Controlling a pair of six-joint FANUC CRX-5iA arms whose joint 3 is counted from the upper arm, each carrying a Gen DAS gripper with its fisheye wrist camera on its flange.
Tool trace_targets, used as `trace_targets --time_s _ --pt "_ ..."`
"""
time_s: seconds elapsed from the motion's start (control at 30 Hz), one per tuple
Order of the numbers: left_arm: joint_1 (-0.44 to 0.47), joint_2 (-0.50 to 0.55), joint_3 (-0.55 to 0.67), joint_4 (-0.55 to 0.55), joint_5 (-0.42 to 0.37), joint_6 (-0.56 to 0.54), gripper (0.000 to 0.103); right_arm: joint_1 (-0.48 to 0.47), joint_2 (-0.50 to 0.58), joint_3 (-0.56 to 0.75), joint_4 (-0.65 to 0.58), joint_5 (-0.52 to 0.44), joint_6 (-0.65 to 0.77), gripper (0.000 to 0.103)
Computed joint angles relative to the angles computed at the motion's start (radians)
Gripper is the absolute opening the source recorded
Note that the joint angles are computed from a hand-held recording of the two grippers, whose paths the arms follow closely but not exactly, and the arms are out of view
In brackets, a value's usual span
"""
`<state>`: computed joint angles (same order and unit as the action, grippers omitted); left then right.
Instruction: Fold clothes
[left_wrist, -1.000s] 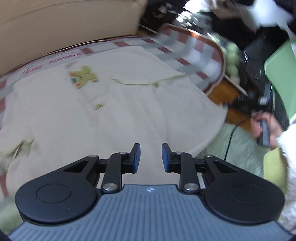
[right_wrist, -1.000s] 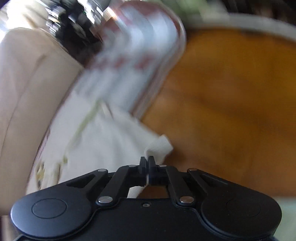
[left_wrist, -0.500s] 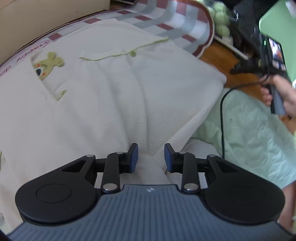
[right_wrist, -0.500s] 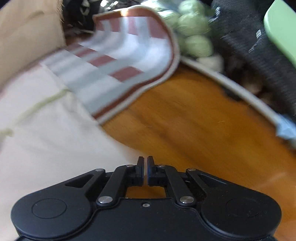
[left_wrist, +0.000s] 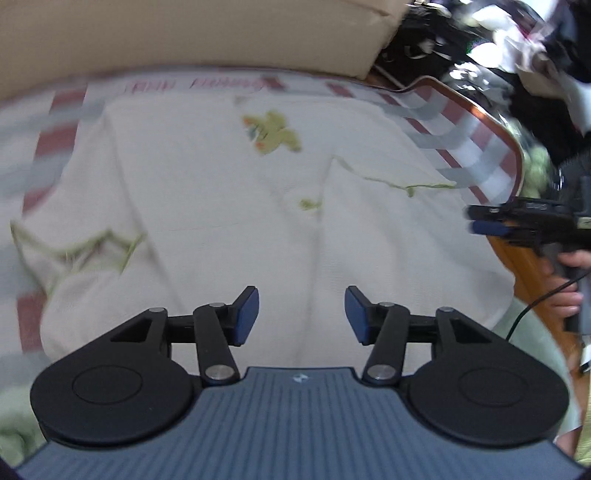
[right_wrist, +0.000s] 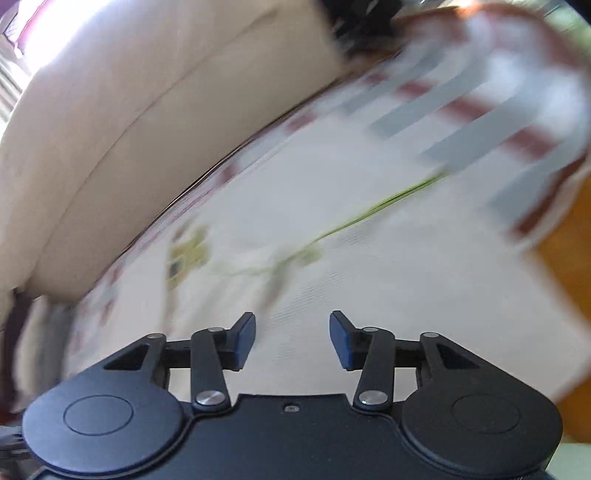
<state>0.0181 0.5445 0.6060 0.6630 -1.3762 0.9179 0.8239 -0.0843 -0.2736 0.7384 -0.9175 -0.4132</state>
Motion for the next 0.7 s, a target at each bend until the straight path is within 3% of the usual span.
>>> trace_targets --time_s 0.07,0.17,0.27,0.3,0.33,0.37,0.4,0.43,0.57,0.7 --pt "0.013 0.029 0.033 -0.021 -0.044 0.035 0.053 -0.05 0.056 0.049 -0.085 0.102 0.086 0.051" --pt "0.027 0.032 0.015 -0.005 -0.079 0.038 0.054 -0.085 0.136 0.129 -0.194 0.128 0.176 0.052" --pt "0.039 0.016 -0.051 0.078 -0.12 -0.006 0.061 -0.073 0.163 0.113 -0.11 0.151 0.129 0.048" --pt "0.037 0.007 -0.075 0.092 -0.123 -0.015 0.062 -0.066 0.165 0.098 -0.061 0.161 0.106 0.028" --pt "0.033 -0.007 -0.098 0.091 -0.115 -0.039 0.06 -0.061 0.168 0.091 -0.023 0.167 0.104 0.014" --pt "0.029 -0.021 -0.121 0.09 -0.107 -0.063 0.047 -0.056 0.168 0.084 0.024 0.163 0.102 0.008" --pt "0.025 -0.035 -0.142 0.089 -0.099 -0.087 0.03 -0.052 0.166 0.076 0.081 0.155 0.092 0.007" --pt "0.02 -0.043 -0.149 0.085 -0.1 -0.109 0.006 -0.049 0.165 0.069 0.136 0.147 0.084 0.007" --pt "0.031 -0.07 -0.209 0.17 -0.084 -0.129 0.006 -0.043 0.19 0.15 0.199 0.095 0.251 0.007" --pt "0.044 -0.106 -0.263 0.202 -0.036 -0.142 0.003 -0.055 0.263 0.345 0.101 0.067 0.548 0.006"
